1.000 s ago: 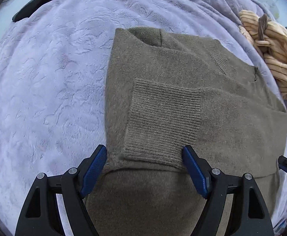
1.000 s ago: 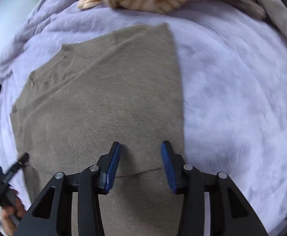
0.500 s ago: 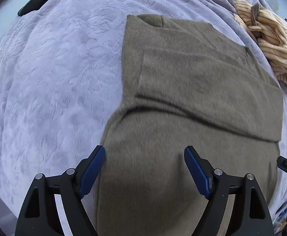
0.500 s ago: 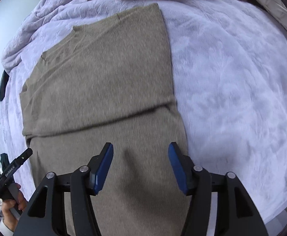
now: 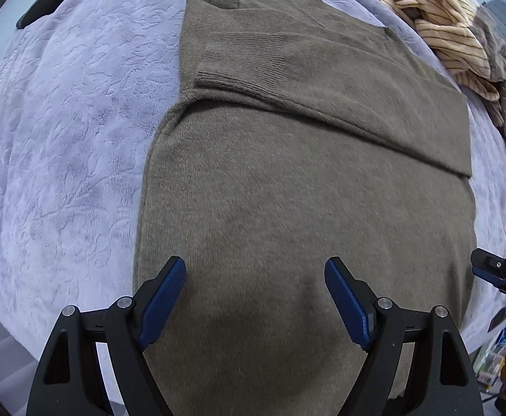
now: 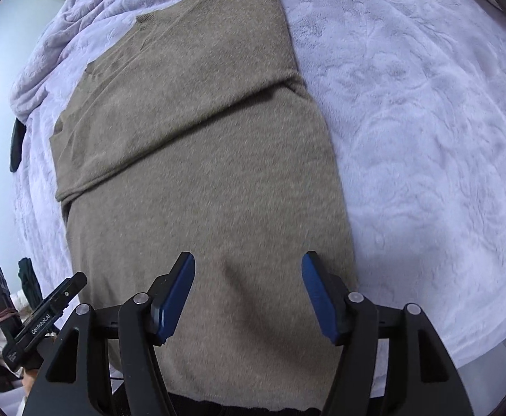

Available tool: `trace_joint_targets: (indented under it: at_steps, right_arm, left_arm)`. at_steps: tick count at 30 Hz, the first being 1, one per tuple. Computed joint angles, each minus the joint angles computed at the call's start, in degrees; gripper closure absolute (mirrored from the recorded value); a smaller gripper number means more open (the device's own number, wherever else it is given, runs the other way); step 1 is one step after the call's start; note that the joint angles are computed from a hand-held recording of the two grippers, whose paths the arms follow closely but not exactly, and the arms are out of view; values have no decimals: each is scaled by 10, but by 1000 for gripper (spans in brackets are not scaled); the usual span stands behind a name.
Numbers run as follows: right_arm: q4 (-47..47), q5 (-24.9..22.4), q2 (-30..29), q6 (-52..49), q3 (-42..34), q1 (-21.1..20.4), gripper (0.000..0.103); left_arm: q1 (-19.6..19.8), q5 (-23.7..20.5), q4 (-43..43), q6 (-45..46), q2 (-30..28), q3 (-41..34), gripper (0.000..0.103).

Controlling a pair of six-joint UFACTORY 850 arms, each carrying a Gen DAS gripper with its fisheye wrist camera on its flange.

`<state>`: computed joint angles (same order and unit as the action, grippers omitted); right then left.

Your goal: Fold small clothes

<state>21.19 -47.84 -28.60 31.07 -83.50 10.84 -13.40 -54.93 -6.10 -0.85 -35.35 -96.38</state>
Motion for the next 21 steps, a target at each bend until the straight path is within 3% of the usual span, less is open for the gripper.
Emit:
trace_joint_targets:
  at_steps: [9,11,21]
  right_arm:
    - [18,5,34,-9,33,10,34]
    - [18,6,40,-10,38,11,26]
    - [25,11,59,-34,54,20,26]
  left_arm:
    - [-7,0,8,-15,45,30,20]
    - [-10,1,12,-15,52,34,20]
    - [-25,6,27,-30,83,60,20]
